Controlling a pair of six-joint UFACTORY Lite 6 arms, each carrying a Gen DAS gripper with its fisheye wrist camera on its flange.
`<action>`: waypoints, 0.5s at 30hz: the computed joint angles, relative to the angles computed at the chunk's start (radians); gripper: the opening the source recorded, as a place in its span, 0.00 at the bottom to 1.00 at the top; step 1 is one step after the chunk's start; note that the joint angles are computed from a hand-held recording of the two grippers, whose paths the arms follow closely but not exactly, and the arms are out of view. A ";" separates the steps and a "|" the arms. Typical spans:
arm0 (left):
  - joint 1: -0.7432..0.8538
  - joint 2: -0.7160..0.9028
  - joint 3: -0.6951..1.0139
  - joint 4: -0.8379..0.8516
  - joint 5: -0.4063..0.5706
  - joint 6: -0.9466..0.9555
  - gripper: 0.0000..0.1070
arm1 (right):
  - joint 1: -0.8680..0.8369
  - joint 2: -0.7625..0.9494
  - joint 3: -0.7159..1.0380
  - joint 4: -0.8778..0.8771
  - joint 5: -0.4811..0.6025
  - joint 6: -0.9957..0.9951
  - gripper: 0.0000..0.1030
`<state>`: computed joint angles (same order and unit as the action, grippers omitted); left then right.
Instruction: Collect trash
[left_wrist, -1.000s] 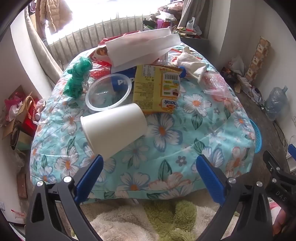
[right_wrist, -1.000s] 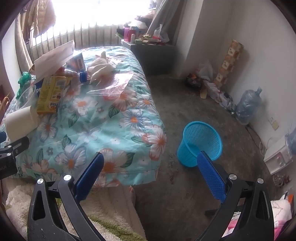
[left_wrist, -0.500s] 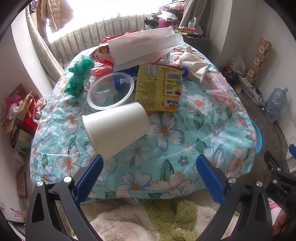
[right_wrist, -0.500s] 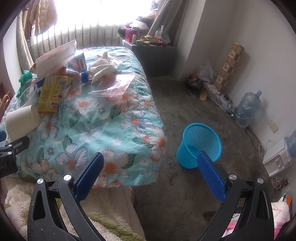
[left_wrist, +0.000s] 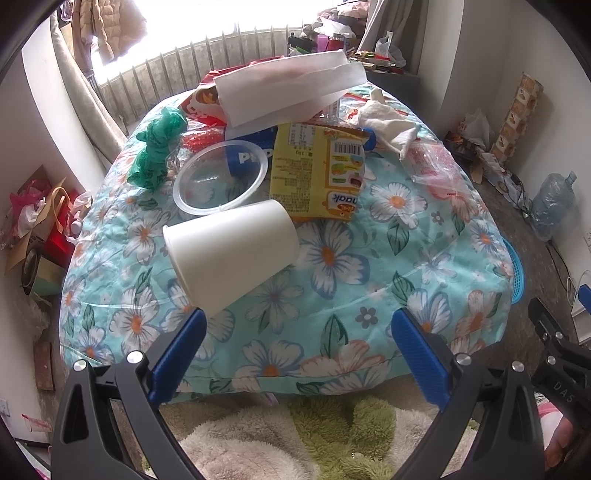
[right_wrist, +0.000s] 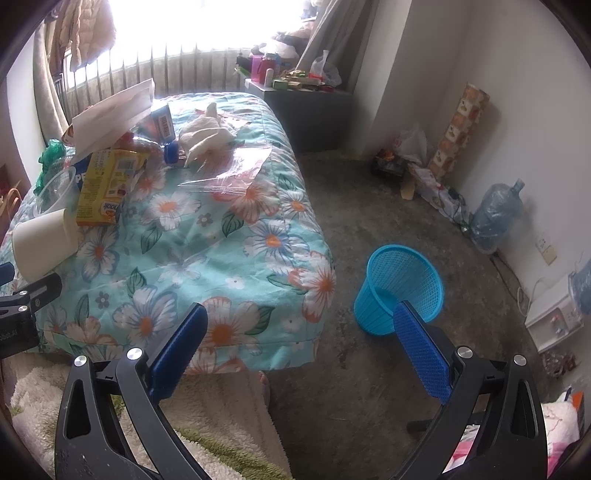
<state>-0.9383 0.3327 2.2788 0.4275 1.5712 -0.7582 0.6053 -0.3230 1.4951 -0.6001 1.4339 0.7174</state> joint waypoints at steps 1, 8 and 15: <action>-0.001 0.005 0.008 0.000 0.003 0.001 0.92 | -0.001 0.000 0.000 0.001 -0.001 0.000 0.94; -0.001 0.005 0.007 -0.002 0.004 -0.001 0.92 | 0.002 0.005 0.006 0.000 0.001 0.002 0.94; 0.001 0.000 -0.002 -0.005 0.002 -0.003 0.92 | 0.006 0.008 0.008 -0.002 0.003 0.005 0.94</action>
<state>-0.9370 0.3328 2.2764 0.4226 1.5731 -0.7615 0.6117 -0.3155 1.5030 -0.6020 1.4366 0.7227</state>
